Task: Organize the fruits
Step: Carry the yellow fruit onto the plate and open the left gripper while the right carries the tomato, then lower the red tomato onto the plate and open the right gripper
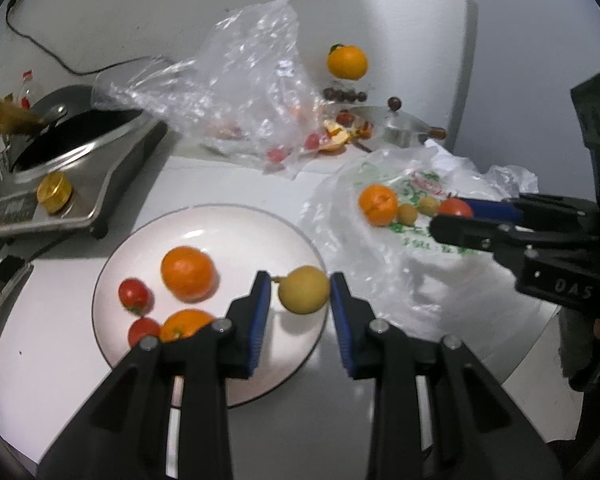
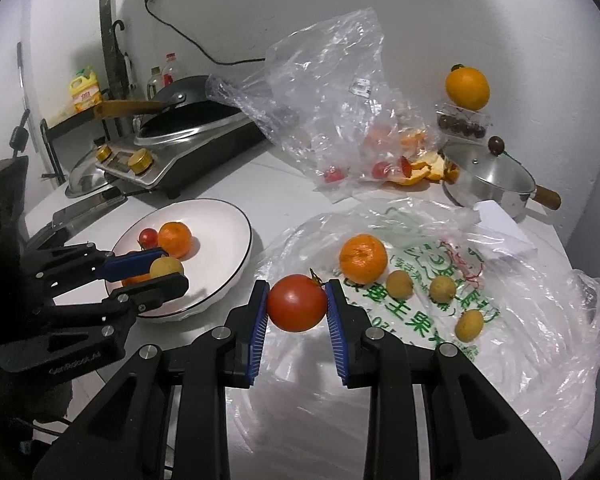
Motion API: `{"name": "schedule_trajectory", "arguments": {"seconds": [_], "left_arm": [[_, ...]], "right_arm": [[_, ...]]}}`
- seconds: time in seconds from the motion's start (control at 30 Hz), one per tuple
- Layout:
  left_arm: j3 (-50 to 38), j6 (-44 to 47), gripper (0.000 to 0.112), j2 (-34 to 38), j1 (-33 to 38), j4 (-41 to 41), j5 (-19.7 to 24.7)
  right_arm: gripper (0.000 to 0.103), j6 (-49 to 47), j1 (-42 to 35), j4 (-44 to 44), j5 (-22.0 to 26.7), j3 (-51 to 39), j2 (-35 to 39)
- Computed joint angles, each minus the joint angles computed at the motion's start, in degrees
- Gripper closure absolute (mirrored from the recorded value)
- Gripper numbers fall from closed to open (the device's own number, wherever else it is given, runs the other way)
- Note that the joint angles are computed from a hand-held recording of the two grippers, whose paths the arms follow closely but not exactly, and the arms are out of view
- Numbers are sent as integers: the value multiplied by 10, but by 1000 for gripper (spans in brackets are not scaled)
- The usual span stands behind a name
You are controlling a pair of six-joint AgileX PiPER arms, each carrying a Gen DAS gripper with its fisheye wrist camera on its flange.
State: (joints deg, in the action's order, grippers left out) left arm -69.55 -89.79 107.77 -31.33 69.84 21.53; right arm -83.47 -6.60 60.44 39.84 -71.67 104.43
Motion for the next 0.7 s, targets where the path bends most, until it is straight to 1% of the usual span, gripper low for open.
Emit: {"name": "schedule_trajectory", "arguments": {"seconds": [0.3, 0.37, 0.43, 0.5, 0.63, 0.7], "left_arm": [[18, -6, 81, 7, 14, 3, -20], [19, 6, 81, 8, 20, -9, -27], [22, 6, 80, 8, 21, -5, -32], [20, 25, 80, 9, 21, -24, -35], [22, 19, 80, 8, 24, -17, -42], [28, 4, 80, 5, 26, -1, -47]], "right_arm": [[73, 11, 22, -10, -12, 2, 6], [73, 14, 27, -13, -14, 2, 8], [73, 17, 31, -16, -15, 0, 9], [73, 20, 36, -18, -17, -1, 10], [73, 25, 42, -23, -21, -3, 13], [73, 27, 44, -26, -23, -4, 14]]}}
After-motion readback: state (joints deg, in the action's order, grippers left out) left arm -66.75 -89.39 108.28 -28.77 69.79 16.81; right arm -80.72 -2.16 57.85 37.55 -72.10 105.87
